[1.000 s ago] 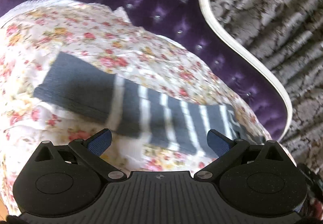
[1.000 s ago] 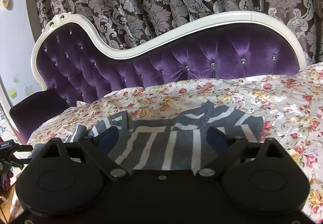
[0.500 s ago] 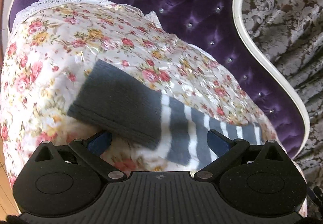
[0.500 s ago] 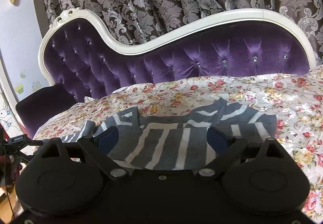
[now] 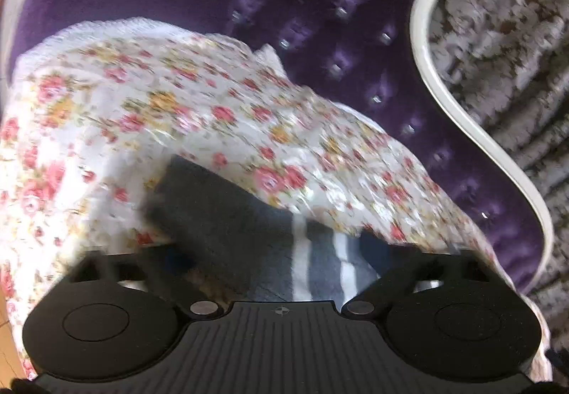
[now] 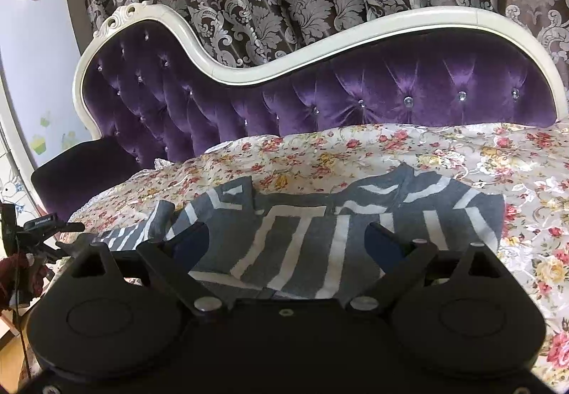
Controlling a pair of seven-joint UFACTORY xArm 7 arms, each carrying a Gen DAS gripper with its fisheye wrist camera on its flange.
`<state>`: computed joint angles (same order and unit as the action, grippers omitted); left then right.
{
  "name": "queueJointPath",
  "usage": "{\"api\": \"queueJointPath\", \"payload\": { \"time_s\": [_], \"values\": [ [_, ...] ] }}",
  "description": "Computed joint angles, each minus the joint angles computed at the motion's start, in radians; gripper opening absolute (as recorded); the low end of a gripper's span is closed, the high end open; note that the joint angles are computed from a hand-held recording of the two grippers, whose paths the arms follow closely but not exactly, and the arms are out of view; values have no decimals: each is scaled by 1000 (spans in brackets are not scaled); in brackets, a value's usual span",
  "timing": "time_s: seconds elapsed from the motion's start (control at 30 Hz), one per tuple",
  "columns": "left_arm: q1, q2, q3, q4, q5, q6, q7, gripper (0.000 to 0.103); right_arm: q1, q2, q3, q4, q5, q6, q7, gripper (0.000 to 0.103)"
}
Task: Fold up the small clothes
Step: 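Lower the left gripper onto the other sleeve cuff, then grasp the sleeve cuff with the left gripper and fold it across the body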
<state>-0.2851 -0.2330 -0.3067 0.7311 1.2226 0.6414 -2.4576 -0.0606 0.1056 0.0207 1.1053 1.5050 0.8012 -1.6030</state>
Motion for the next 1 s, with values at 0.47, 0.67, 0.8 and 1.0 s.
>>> {"api": "queueJointPath", "payload": {
  "time_s": [0.47,0.67,0.8,1.0],
  "values": [
    [-72,65,-37,180,-110,235,230,5,-17,15,-5,29,-38,27,97,95],
    [-161,190,-41,471,-83,357,481,6,-28,18,-9,48,-96,23,194,95],
    [-243,359,-25,740,-49,411,659,6,-48,27,-14,65,-116,51,246,95],
    [-365,658,21,1161,-31,426,877,6,-86,47,-22,101,-107,93,304,95]
  ]
}}
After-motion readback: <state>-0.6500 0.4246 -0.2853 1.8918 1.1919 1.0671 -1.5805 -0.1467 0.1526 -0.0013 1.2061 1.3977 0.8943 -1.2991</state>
